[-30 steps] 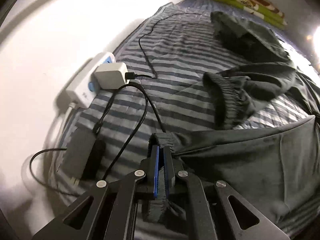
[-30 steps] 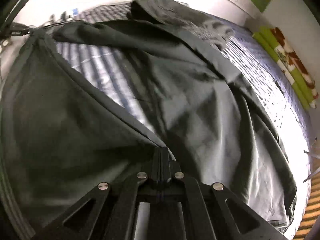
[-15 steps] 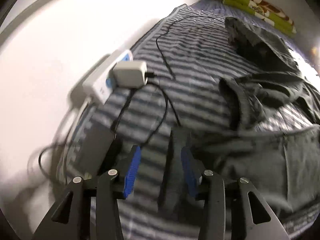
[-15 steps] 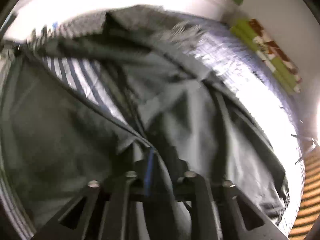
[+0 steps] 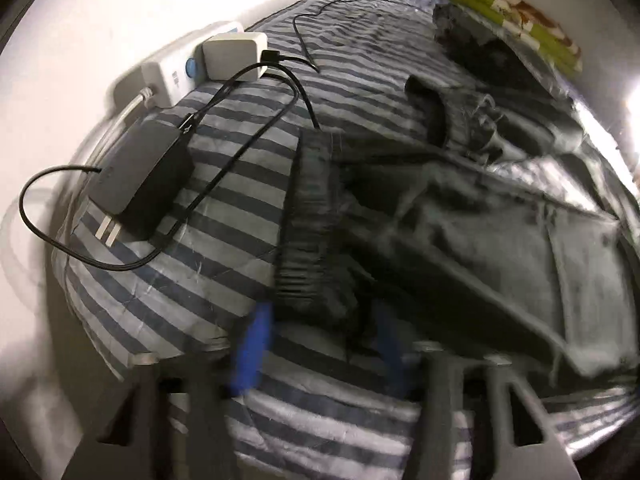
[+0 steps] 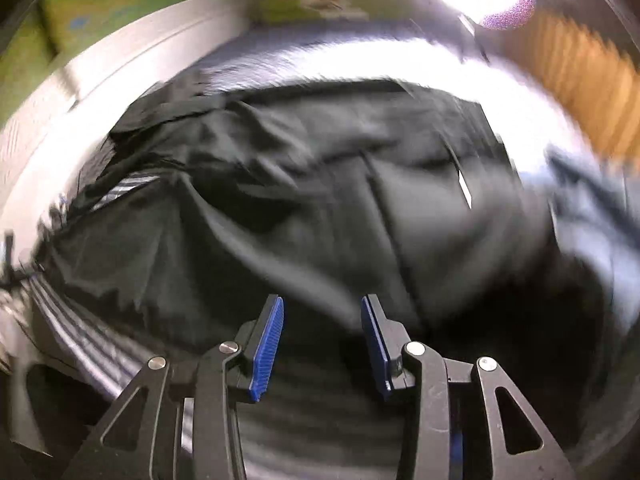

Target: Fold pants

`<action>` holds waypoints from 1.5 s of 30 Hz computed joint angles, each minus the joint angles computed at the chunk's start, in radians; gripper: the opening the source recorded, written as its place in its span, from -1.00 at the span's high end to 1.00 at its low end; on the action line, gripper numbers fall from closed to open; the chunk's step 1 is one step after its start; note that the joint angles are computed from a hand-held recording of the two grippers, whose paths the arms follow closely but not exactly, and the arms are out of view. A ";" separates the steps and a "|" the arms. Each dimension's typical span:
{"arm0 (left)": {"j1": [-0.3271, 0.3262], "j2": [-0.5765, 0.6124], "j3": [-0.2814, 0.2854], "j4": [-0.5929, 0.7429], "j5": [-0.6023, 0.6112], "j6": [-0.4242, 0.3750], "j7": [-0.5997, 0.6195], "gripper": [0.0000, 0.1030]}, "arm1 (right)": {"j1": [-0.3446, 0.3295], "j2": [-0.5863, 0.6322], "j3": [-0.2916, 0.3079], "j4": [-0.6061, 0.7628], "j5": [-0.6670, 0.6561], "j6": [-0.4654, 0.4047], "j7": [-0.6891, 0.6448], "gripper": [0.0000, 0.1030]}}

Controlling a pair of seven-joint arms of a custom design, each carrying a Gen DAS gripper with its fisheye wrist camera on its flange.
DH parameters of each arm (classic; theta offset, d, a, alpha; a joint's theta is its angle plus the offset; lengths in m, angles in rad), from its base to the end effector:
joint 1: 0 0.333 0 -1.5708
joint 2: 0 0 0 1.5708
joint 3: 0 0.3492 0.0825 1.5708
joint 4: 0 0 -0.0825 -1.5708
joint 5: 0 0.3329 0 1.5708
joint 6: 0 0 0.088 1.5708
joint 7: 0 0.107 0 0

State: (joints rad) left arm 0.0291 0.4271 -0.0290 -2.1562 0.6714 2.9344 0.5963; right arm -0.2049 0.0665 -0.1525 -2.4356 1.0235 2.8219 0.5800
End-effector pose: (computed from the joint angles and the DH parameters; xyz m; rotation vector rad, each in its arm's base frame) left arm 0.5738 -0.0387 0.3010 -2.2855 1.6083 -0.3560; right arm 0.4240 -0.2033 0.3707 -1.5717 2.1284 -0.3176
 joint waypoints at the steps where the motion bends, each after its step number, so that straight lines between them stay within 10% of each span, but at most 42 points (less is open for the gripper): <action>1: -0.027 0.002 0.020 0.001 -0.012 0.011 0.009 0.45 | -0.014 -0.003 -0.006 -0.011 0.047 -0.043 -0.018 0.25; 7: -0.020 -0.010 -0.017 0.039 -0.016 -0.065 0.004 0.47 | -0.030 0.067 0.009 0.013 0.259 -0.251 -0.102 0.20; 14: 0.012 -0.088 -0.041 0.000 -0.048 -0.068 0.031 0.48 | 0.057 0.181 0.081 0.099 0.404 -0.205 -0.155 0.21; 16: 0.021 -0.105 -0.045 -0.007 -0.061 -0.075 0.046 0.49 | 0.059 0.197 0.085 0.122 0.445 -0.218 -0.162 0.83; 19: 0.035 -0.180 -0.051 -0.064 -0.082 -0.072 0.060 0.50 | 0.067 0.158 0.085 0.115 0.460 -0.212 -0.184 0.97; 23: 0.036 -0.290 -0.050 -0.157 -0.080 -0.078 0.068 0.50 | 0.051 0.059 0.055 0.058 0.394 -0.305 -0.142 0.97; 32: 0.035 -0.254 -0.073 -0.219 -0.191 -0.107 0.171 0.28 | 0.108 0.110 0.054 0.018 0.090 -0.183 0.076 0.78; 41: 0.016 -0.336 -0.017 -0.208 0.108 -0.071 -0.066 0.26 | 0.121 -0.069 0.057 -0.078 -0.038 -0.111 0.025 0.67; 45: 0.041 -0.237 -0.098 -0.130 -0.098 -0.046 0.192 0.26 | 0.164 -0.084 0.077 -0.050 -0.008 -0.086 -0.059 0.67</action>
State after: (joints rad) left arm 0.0698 0.1899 -0.1270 -2.2863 0.5735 2.8887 0.7883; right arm -0.0408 -0.0179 -0.0752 -2.4856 1.0154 2.7357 0.5213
